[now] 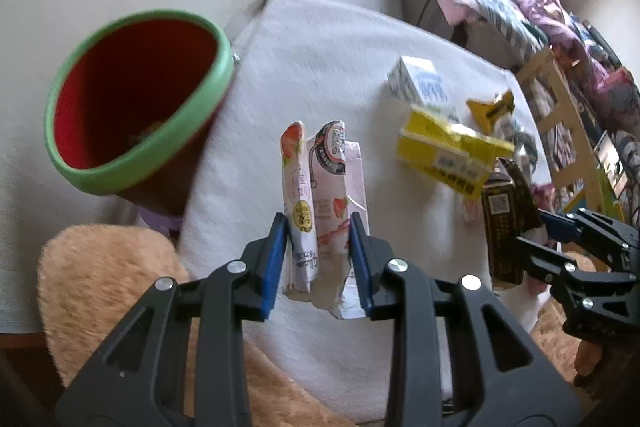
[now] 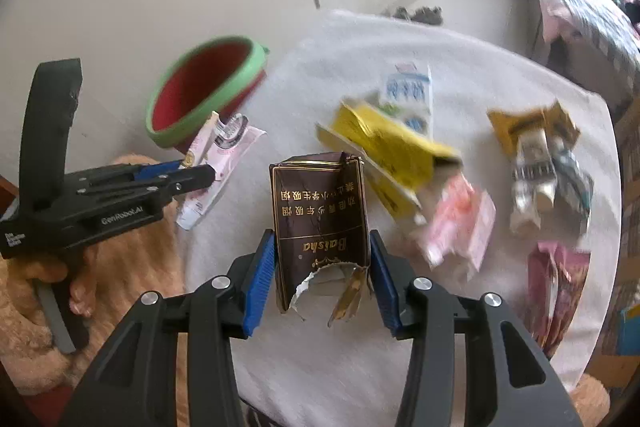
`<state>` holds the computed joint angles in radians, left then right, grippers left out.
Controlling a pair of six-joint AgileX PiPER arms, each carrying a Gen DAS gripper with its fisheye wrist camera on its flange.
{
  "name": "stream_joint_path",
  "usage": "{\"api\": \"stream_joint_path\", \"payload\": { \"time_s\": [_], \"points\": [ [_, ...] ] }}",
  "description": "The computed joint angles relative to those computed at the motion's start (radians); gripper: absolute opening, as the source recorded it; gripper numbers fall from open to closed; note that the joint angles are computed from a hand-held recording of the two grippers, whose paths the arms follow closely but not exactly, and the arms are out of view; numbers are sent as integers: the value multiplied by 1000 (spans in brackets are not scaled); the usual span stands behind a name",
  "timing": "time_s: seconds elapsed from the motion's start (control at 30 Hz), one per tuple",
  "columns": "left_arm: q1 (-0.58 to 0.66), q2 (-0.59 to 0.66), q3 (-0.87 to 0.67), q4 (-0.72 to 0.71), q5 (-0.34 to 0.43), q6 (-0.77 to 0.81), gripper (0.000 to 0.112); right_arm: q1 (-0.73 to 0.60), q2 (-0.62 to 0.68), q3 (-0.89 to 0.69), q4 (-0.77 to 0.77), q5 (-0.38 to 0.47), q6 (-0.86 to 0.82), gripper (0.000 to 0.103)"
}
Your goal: Collect trash
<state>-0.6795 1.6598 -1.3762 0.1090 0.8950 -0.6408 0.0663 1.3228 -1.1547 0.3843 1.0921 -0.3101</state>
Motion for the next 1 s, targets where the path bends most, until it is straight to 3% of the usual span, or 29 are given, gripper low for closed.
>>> {"api": "stream_joint_path", "payload": {
  "time_s": [0.37, 1.0],
  "points": [
    [-5, -42, -64, 133, 31, -76, 30, 76, 50, -123, 1, -19, 53, 45],
    [84, -94, -34, 184, 18, -116, 30, 176, 148, -302, -32, -21, 134, 45]
  ]
}}
